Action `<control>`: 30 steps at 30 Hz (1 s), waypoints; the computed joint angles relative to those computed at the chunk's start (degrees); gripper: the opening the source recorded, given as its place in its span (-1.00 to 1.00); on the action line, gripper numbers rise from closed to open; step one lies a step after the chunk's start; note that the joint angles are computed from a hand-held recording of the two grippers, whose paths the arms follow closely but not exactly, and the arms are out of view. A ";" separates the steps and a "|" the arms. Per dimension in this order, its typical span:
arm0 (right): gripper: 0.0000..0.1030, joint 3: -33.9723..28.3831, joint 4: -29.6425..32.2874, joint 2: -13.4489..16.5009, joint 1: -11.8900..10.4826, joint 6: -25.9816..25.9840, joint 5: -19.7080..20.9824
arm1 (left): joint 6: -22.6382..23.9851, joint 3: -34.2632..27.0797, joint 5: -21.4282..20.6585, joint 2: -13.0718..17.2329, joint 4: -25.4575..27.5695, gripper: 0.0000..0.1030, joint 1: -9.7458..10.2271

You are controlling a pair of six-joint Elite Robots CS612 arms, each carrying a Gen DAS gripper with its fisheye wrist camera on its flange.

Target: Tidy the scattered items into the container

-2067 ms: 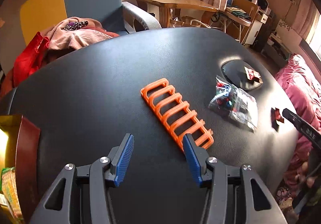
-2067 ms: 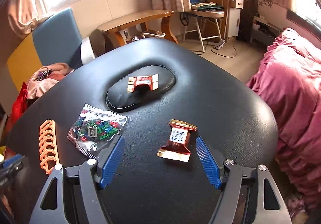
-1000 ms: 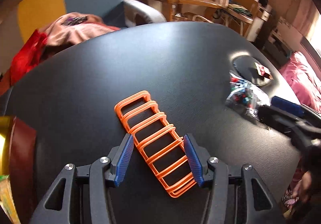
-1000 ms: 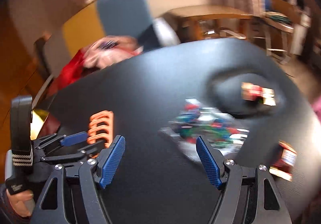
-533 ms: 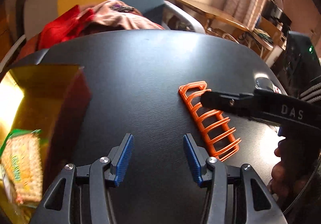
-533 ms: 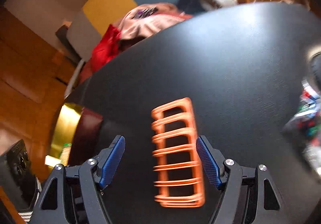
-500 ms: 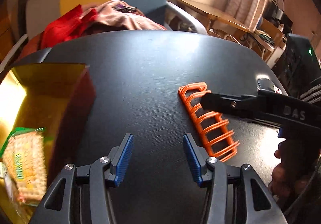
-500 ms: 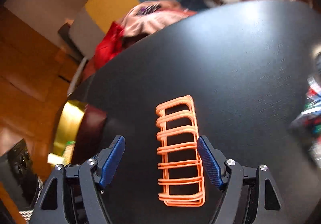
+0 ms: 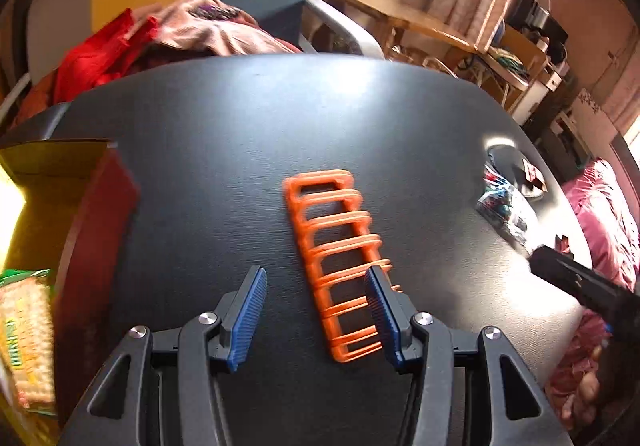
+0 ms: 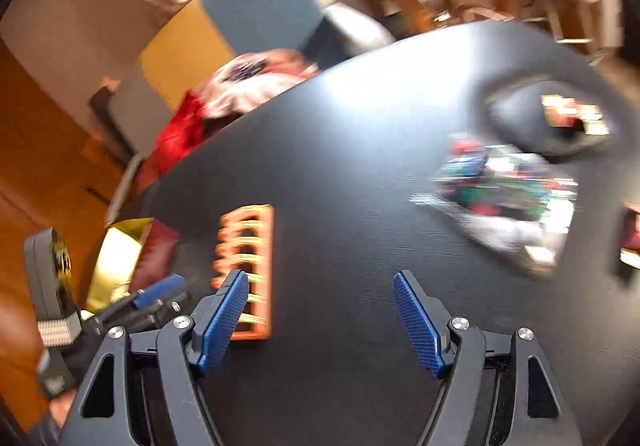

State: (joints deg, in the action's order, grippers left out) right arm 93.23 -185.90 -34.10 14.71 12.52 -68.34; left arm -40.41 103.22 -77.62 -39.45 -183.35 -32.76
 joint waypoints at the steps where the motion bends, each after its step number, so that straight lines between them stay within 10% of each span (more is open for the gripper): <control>1: 0.48 1.20 -1.32 -0.48 -0.23 0.13 -2.13 | 0.19 -0.54 0.41 0.19 0.46 0.01 -0.17; 23: 0.52 7.91 -6.28 -2.76 -6.75 2.90 -19.53 | -0.15 -6.71 6.83 2.43 14.71 0.07 -1.58; 30: 0.50 4.09 -2.95 -0.61 -6.95 5.82 -25.38 | -1.03 -4.84 6.68 2.54 9.90 0.02 -1.23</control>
State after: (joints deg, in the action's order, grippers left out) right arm 97.33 -188.85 -34.71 7.76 18.34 -93.72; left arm -41.44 98.39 -70.94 -36.91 -173.45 -34.00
